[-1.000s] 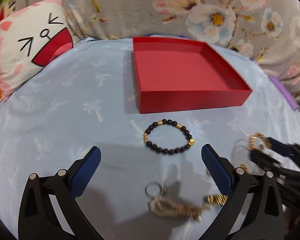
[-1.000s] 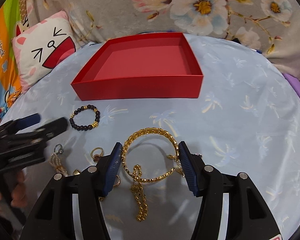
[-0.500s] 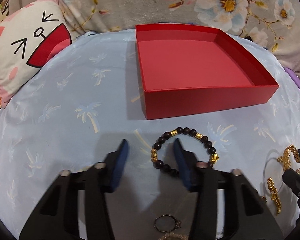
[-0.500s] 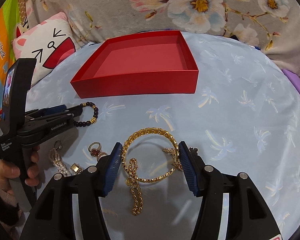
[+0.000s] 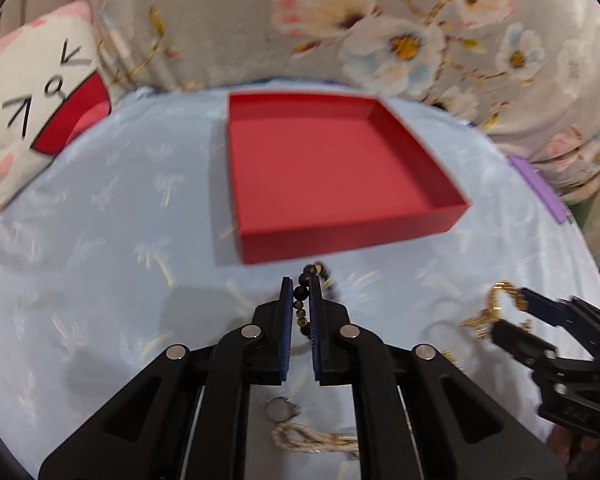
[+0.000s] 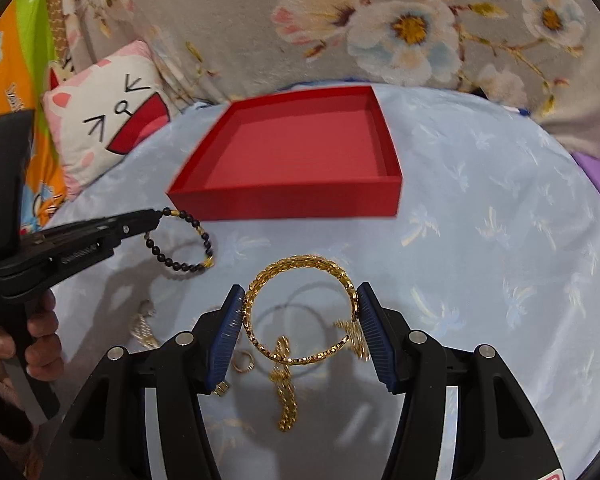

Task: Organize jewelry
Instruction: 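Carry both bracelets into the red box and open both tools to release them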

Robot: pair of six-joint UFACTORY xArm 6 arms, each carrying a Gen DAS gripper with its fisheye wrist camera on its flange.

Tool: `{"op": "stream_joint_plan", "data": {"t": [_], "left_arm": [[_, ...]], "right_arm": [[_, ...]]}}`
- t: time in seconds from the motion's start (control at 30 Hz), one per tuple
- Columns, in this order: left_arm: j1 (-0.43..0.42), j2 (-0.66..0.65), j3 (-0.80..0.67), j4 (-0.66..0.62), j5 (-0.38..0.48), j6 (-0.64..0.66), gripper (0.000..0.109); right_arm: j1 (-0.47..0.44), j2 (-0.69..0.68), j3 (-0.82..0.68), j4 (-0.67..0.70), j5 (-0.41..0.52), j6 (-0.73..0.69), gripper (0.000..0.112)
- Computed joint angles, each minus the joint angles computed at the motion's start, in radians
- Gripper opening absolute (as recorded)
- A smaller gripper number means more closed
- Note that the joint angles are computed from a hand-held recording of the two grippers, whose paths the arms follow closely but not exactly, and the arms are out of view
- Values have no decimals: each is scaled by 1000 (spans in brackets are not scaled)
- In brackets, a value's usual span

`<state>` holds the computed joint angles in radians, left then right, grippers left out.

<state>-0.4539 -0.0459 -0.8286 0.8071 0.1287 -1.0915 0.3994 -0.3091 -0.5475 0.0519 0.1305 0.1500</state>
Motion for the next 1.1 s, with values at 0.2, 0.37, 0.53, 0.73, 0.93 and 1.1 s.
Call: {"op": "stream_joint_plan", "data": {"t": [0.2, 0.37, 0.53, 0.73, 0.93, 1.1], "left_arm": [[6, 27, -177, -44, 12, 131, 7], [31, 225, -464, -125, 63, 224, 7], [54, 459, -723, -275, 149, 342, 7], [74, 694, -981, -422, 275, 452, 7], [76, 841, -1173, -480, 381, 514, 7], [73, 876, -1218, -402, 407, 441, 19]], "right_arm": [[-38, 140, -260, 134, 49, -219, 56], [-82, 423, -632, 233, 154, -304, 56], [-113, 710, -1002, 213, 322, -255, 56], [-125, 991, -1374, 139, 532, -149, 56], [-129, 1171, -1626, 81, 674, -80, 57], [-117, 1211, -1681, -22, 678, -41, 64]]}}
